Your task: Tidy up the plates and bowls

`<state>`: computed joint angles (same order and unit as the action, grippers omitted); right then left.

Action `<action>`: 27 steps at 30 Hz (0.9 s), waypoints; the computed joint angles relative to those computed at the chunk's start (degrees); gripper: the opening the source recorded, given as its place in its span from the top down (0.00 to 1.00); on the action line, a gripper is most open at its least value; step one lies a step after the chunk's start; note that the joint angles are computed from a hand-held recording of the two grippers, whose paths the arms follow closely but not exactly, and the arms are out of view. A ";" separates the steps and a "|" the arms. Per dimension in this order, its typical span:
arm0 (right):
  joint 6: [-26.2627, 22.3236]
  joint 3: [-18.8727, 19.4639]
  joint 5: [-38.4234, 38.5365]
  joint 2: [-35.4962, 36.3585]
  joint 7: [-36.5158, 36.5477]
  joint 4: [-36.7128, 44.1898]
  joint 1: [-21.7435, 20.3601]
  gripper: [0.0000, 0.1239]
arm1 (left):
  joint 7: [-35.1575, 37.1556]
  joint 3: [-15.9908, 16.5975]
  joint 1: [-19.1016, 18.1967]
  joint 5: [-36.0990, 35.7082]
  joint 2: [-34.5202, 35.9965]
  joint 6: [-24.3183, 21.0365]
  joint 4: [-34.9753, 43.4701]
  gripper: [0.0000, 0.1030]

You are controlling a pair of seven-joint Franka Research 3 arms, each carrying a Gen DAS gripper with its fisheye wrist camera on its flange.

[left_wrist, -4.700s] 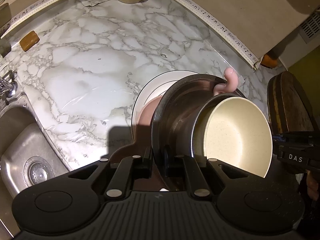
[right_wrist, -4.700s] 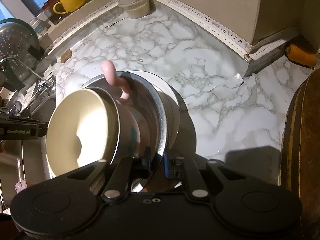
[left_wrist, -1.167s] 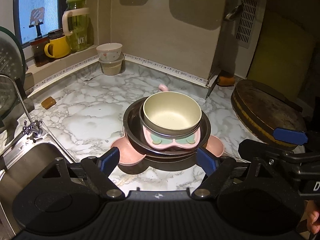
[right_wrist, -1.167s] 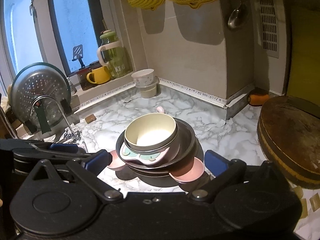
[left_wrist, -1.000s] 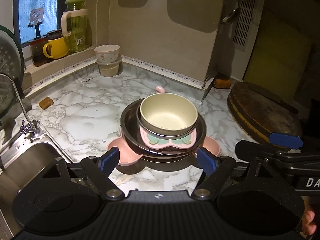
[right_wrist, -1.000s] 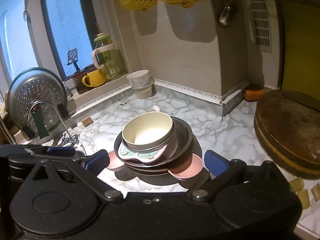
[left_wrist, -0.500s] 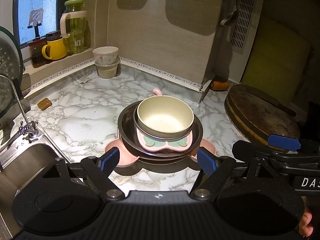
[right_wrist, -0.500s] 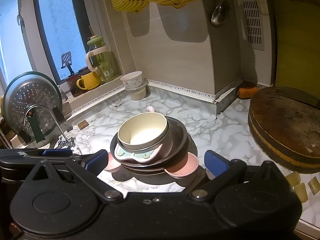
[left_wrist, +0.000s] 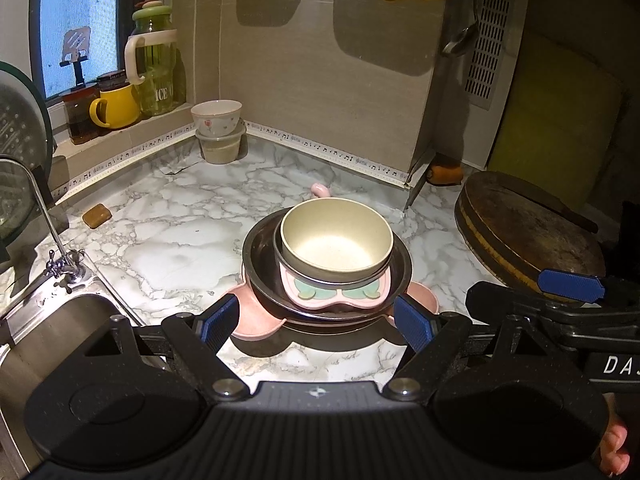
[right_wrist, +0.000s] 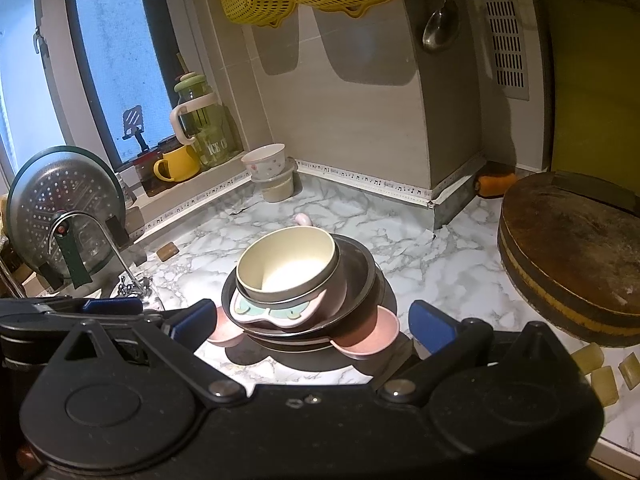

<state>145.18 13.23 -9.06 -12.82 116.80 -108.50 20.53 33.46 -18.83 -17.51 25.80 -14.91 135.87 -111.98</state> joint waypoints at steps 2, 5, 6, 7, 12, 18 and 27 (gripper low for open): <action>0.15 0.09 -0.13 0.03 0.24 0.02 -0.01 0.17 | -0.15 -0.09 0.04 0.20 0.07 -0.17 0.14 0.18; 0.19 0.20 -0.50 0.00 0.52 0.02 -0.03 0.17 | -0.39 -0.16 0.06 0.54 0.11 -0.14 0.24 0.18; 0.29 0.25 -0.63 -0.03 0.63 -0.03 -0.03 0.17 | -0.42 -0.16 0.07 0.61 0.15 -0.18 0.27 0.18; 0.40 0.22 -0.70 -0.06 0.63 -0.07 -0.04 0.17 | -0.50 -0.22 0.08 0.77 0.20 -0.39 0.39 0.18; 0.47 0.21 -0.83 -0.13 0.70 -0.11 -0.05 0.17 | -0.89 -0.33 0.12 1.64 0.26 -0.75 0.57 0.18; 0.73 0.01 -0.53 0.06 0.29 0.05 -0.02 0.17 | -1.56 -0.51 0.17 2.48 0.57 -1.27 1.01 0.18; 1.82 -0.29 0.15 0.51 0.05 0.24 -0.02 0.17 | -1.57 -0.60 0.27 4.29 1.20 -1.73 1.84 0.18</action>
